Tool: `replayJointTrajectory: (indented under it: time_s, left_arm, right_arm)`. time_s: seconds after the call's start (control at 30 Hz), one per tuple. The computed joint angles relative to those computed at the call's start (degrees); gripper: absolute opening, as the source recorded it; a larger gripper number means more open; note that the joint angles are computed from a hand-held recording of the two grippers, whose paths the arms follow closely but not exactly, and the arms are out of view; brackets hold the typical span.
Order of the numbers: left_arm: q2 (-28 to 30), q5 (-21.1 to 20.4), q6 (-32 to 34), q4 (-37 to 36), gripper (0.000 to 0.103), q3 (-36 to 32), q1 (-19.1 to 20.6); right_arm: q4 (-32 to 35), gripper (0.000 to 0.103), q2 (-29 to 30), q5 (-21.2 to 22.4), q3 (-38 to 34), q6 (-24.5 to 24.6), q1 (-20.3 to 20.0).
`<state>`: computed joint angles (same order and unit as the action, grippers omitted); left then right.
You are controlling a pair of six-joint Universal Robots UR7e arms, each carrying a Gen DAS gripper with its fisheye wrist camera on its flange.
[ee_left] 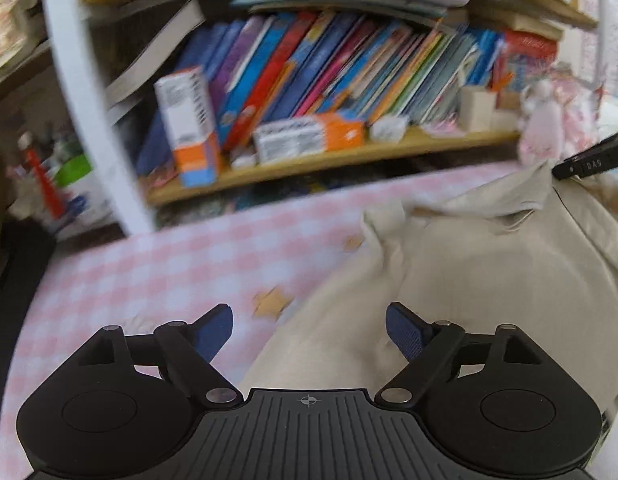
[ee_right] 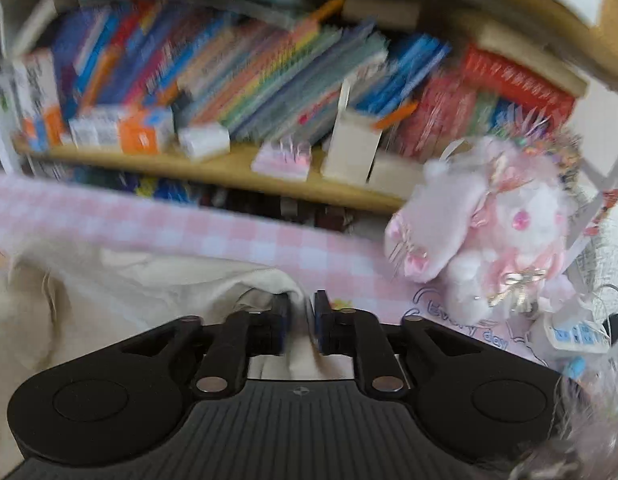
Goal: Fold clothes
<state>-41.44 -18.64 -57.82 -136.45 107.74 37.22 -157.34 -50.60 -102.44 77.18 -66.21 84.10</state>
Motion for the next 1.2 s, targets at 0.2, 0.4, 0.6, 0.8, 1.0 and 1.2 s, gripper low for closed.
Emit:
replayJointTrajectory:
  time_s: [0.2,0.4,0.6,0.8,1.0,1.2]
  left_arm:
    - [-2.02,-1.76,-11.85,12.37,0.086,2.15,-1.29]
    - [-1.48,-2.50,-14.00,13.17,0.086,2.10,-0.32]
    - [0.64,-1.43,-6.61,1.65,0.085,2.86,-0.81]
    - [5.49,-2.09,8.30,-11.45,0.075,0.73,-1.07]
    - [9.19,-3.76,15.96,-13.88,0.065,-4.34,1.82]
    - [12.46,-4.66,28.13,-26.03,0.003,-7.22,2.87]
  right_arm:
    - [-3.30,0.050,-0.93,1.69,3.09,-3.59,-1.07]
    - [0.58,0.059,-10.33,8.39,13.79,-3.54,-3.57]
    - [2.61,0.062,-17.19,7.94,23.65,-7.86,-6.25]
    - [3.04,0.061,-18.72,5.86,26.32,-4.40,-7.79]
    - [2.00,0.060,-19.92,5.38,27.56,-3.42,-8.27]
    - [2.09,0.060,-22.69,6.55,28.37,-2.44,-9.03]
